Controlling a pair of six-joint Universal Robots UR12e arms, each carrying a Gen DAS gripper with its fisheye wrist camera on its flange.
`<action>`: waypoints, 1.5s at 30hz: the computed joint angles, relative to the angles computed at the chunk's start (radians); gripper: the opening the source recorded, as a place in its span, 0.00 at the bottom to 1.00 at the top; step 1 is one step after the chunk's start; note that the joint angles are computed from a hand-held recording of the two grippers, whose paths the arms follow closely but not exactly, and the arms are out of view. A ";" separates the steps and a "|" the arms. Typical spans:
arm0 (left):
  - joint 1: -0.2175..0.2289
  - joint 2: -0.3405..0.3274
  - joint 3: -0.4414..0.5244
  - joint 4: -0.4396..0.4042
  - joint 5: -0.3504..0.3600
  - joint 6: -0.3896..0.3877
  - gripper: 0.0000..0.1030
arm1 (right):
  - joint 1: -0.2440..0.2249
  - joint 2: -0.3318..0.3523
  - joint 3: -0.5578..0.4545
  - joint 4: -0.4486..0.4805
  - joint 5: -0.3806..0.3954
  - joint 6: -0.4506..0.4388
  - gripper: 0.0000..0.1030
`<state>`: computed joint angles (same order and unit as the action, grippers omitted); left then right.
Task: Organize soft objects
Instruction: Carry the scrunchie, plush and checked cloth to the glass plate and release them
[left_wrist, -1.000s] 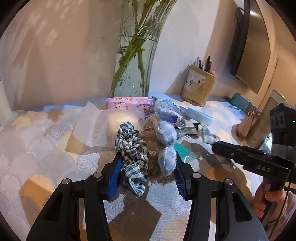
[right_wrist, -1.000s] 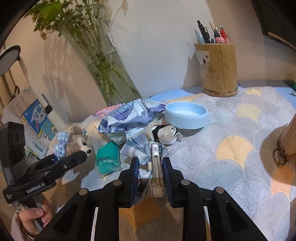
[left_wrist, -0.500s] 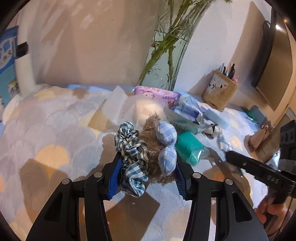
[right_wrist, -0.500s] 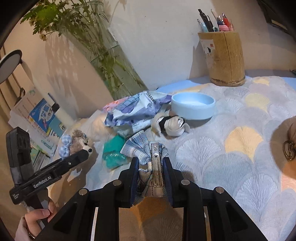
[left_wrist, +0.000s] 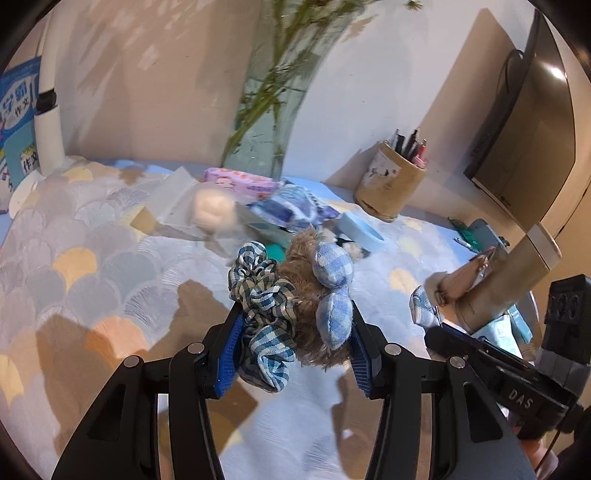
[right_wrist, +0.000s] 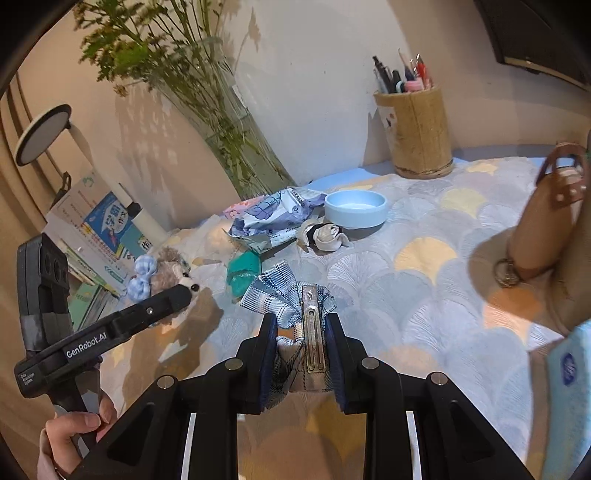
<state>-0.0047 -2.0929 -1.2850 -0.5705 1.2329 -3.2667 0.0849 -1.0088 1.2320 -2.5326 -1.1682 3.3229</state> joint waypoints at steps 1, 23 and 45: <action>-0.006 0.004 0.003 -0.018 0.005 -0.003 0.47 | -0.002 -0.008 0.009 -0.003 0.003 -0.004 0.25; -0.161 0.030 0.016 -0.129 -0.086 0.145 0.47 | -0.117 -0.216 0.262 -0.106 -0.065 -0.026 0.25; -0.354 -0.133 0.314 -0.337 -0.232 0.315 0.47 | -0.335 -0.272 0.253 -0.072 -0.180 0.073 0.25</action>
